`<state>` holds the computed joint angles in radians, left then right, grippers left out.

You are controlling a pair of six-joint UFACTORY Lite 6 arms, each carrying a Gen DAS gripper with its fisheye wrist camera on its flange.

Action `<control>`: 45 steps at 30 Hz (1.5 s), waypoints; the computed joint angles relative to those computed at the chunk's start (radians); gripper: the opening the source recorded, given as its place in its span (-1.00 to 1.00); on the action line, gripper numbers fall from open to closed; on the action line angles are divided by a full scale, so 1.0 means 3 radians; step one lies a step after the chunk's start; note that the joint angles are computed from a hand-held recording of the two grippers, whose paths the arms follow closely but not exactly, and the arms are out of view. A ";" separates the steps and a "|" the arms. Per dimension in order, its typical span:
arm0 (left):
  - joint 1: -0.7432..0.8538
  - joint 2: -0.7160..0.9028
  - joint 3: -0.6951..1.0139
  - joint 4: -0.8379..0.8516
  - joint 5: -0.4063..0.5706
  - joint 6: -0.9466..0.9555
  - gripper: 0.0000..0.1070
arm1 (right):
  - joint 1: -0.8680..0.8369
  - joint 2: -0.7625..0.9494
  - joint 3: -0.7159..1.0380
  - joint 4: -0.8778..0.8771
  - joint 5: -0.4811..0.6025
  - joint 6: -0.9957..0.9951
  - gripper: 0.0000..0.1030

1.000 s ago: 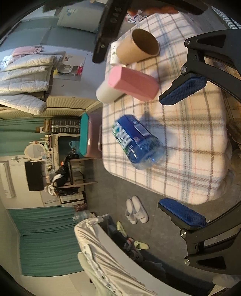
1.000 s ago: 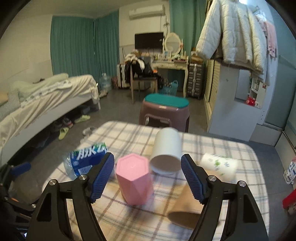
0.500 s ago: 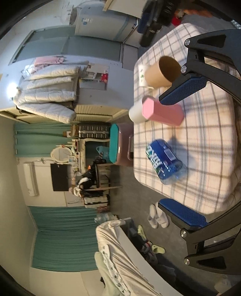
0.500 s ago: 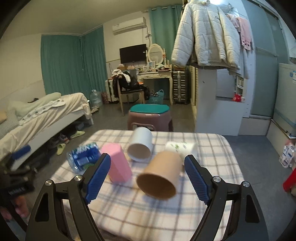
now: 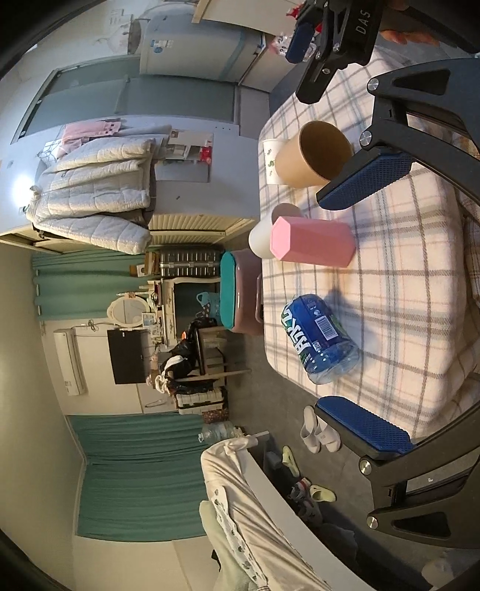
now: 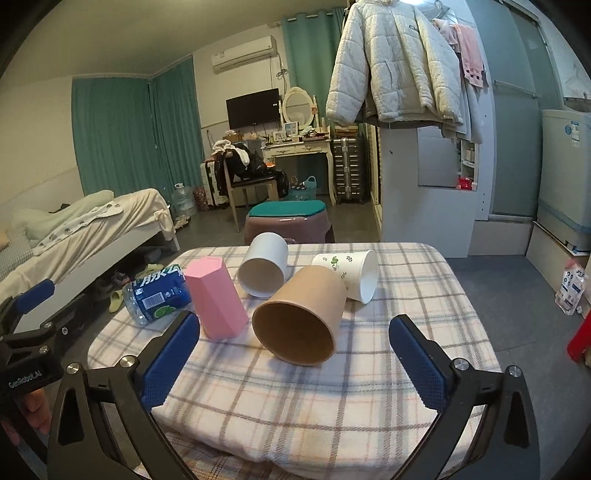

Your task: Flip cup upside down

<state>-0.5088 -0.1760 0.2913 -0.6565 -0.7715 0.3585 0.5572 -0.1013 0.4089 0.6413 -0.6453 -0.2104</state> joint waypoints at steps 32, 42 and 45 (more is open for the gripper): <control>0.0120 0.0196 0.0209 0.0141 0.0179 0.0000 0.93 | -0.0071 0.0370 0.0258 -0.0014 0.0089 -0.0005 1.00; 0.0122 0.0194 0.0200 0.0159 0.0211 -0.0020 0.93 | -0.0074 0.0414 0.0298 -0.0020 0.0127 0.0009 1.00; 0.0118 0.0209 0.0210 0.0149 0.0213 -0.0024 0.93 | -0.0070 0.0434 0.0313 -0.0017 0.0121 0.0003 1.00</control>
<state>-0.4733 -0.1132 0.3544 -0.6118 -0.7076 0.3511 0.5363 0.0290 0.5028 0.6363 -0.6090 -0.2096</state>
